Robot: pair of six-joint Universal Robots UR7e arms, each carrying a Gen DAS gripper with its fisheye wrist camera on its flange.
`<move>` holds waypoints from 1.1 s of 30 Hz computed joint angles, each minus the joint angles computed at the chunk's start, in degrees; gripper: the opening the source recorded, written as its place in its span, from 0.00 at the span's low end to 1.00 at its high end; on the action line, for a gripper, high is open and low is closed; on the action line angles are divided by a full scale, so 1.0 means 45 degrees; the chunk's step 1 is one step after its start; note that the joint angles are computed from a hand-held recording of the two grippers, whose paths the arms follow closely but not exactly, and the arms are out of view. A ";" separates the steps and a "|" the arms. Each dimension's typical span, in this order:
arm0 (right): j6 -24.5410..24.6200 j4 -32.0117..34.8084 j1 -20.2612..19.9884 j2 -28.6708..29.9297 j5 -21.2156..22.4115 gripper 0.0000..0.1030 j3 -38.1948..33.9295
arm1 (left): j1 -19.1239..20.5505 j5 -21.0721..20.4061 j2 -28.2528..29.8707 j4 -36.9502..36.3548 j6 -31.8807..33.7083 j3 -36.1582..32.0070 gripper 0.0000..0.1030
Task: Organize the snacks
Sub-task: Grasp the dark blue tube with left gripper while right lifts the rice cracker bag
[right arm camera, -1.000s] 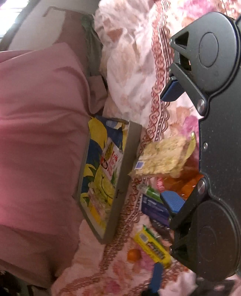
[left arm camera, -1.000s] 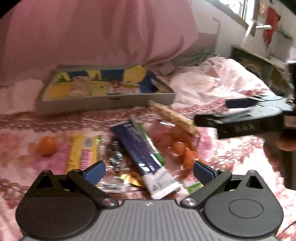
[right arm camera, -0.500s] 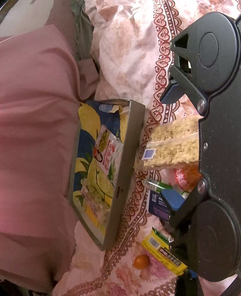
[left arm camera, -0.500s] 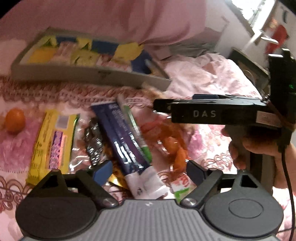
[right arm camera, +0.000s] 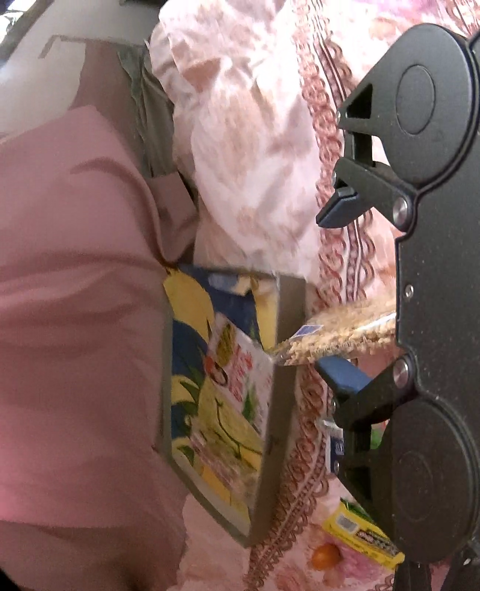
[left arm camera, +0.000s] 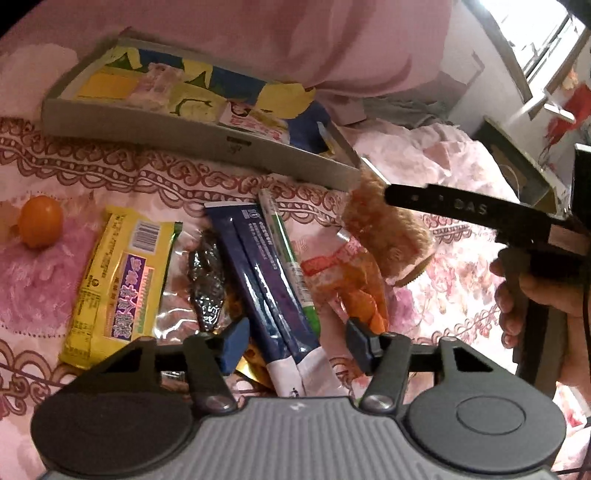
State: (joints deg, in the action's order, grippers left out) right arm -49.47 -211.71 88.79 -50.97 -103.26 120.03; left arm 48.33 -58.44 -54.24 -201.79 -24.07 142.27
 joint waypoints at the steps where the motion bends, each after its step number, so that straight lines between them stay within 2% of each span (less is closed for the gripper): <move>1: 0.0102 0.0240 -0.0064 -0.0120 0.0038 0.73 -0.0027 | 0.0072 -0.0070 0.0032 -0.0097 0.0011 -0.0030 0.60; 5: 0.0101 0.0538 -0.0199 -0.0354 0.0038 0.69 -0.0092 | 0.0220 -0.0160 0.0274 -0.0470 0.0168 -0.0204 0.56; 8: 0.0015 0.0682 -0.0228 -0.0373 -0.0222 0.56 -0.0191 | 0.0349 -0.0376 0.0511 -0.0982 0.0269 -0.0335 0.49; 10: 0.0382 0.1571 -0.0355 -0.0530 -0.0128 0.51 -0.0252 | 0.0460 -0.0636 0.0724 -0.1461 0.0423 -0.0414 0.43; 14: 0.0276 0.1710 -0.0382 -0.0402 -0.0194 0.50 -0.0234 | 0.0418 -0.0724 0.1168 -0.2507 0.0867 -0.0431 0.41; 18: 0.0889 0.2319 -0.0446 -0.0785 0.0539 0.49 -0.0077 | 0.0499 -0.0941 0.1445 -0.3289 0.1119 -0.0548 0.40; 23: 0.1412 0.3497 -0.0466 -0.1407 0.1586 0.43 0.0147 | 0.0879 -0.1254 0.1356 -0.2981 0.0548 -0.0703 0.40; 29: 0.0508 0.3159 -0.0257 -0.1047 0.1283 0.43 0.0232 | 0.1619 -0.1739 0.1564 -0.2840 -0.0332 -0.1163 0.46; 33: 0.0315 0.3142 -0.0333 -0.0993 0.1500 0.43 0.0287 | 0.1829 -0.1769 0.1737 -0.2868 -0.0459 -0.1521 0.55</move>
State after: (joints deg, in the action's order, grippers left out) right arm -48.05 -197.57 87.29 -55.45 -96.50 121.32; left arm 56.56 -66.40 -46.42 -214.70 -26.14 135.43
